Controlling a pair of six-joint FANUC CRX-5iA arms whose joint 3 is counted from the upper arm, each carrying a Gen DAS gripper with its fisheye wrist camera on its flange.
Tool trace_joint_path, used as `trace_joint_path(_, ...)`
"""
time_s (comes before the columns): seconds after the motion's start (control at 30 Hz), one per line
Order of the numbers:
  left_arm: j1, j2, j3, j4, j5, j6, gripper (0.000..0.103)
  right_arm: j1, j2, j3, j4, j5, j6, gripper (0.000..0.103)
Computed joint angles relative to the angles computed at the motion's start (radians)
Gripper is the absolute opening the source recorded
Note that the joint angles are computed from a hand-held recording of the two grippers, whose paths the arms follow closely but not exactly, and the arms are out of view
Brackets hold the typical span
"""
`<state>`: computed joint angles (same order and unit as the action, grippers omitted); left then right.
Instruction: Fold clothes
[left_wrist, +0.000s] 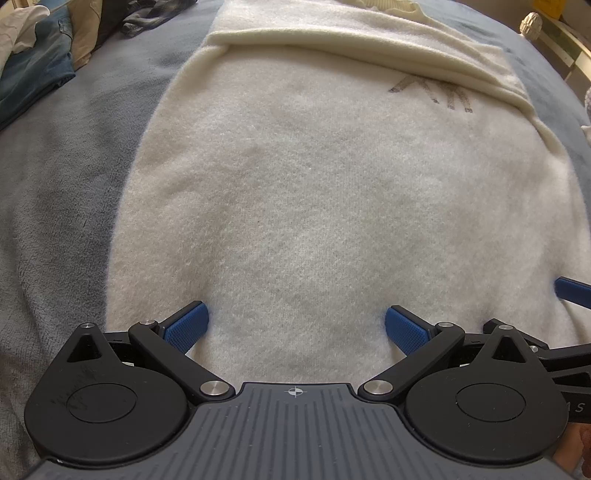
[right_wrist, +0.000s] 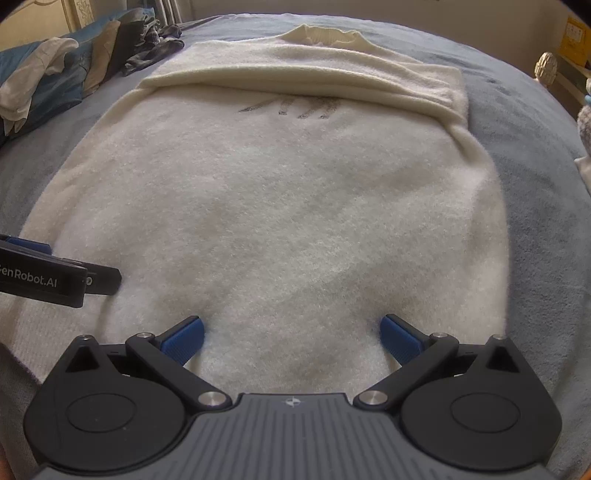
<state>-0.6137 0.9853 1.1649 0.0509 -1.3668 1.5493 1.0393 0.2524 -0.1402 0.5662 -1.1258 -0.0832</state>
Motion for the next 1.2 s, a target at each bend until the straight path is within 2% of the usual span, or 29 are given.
trace_joint_path(0.3, -0.003, -0.005, 0.013, -0.008, -0.018, -0.006, 0.103, 0.003, -0.017, -0.033, 0.025, 0.029, 0.011, 0.103)
trace_joint_path(0.4, 0.000, -0.084, -0.113, -0.017, 0.093, -0.022, 0.103, 0.004, -0.019, -0.029, 0.025, 0.019, 0.047, 0.103)
trace_joint_path(0.47, -0.007, -0.141, -0.210, -0.032, 0.197, -0.032, 0.103, 0.005, -0.015, -0.014, 0.020, -0.002, 0.082, 0.103)
trace_joint_path(0.57, -0.020, -0.195, -0.300, -0.058, 0.305, -0.041, 0.103, 0.020, -0.003, -0.009, 0.091, -0.064, 0.076, 0.103)
trace_joint_path(0.67, -0.034, -0.150, -0.238, -0.075, 0.288, -0.052, 0.103, 0.024, -0.017, -0.036, 0.153, -0.062, 0.033, 0.103)
trace_joint_path(0.77, -0.033, -0.121, -0.188, -0.072, 0.250, -0.056, 0.101, 0.016, -0.029, -0.046, 0.137, -0.034, 0.019, 0.101)
trace_joint_path(0.87, -0.028, -0.118, -0.191, -0.067, 0.255, -0.063, 0.101, 0.010, -0.033, -0.050, 0.105, -0.016, 0.020, 0.096)
trace_joint_path(0.97, -0.027, -0.126, -0.206, -0.062, 0.268, -0.065, 0.100, 0.011, -0.038, -0.057, 0.092, -0.003, 0.016, 0.084)
trace_joint_path(1.13, -0.030, -0.144, -0.240, -0.068, 0.301, -0.071, 0.099, 0.021, -0.042, -0.070, 0.123, 0.012, 0.027, 0.076)
trace_joint_path(1.2, -0.031, -0.144, -0.241, -0.073, 0.302, -0.070, 0.098, 0.024, -0.042, -0.077, 0.147, 0.021, 0.035, 0.070)
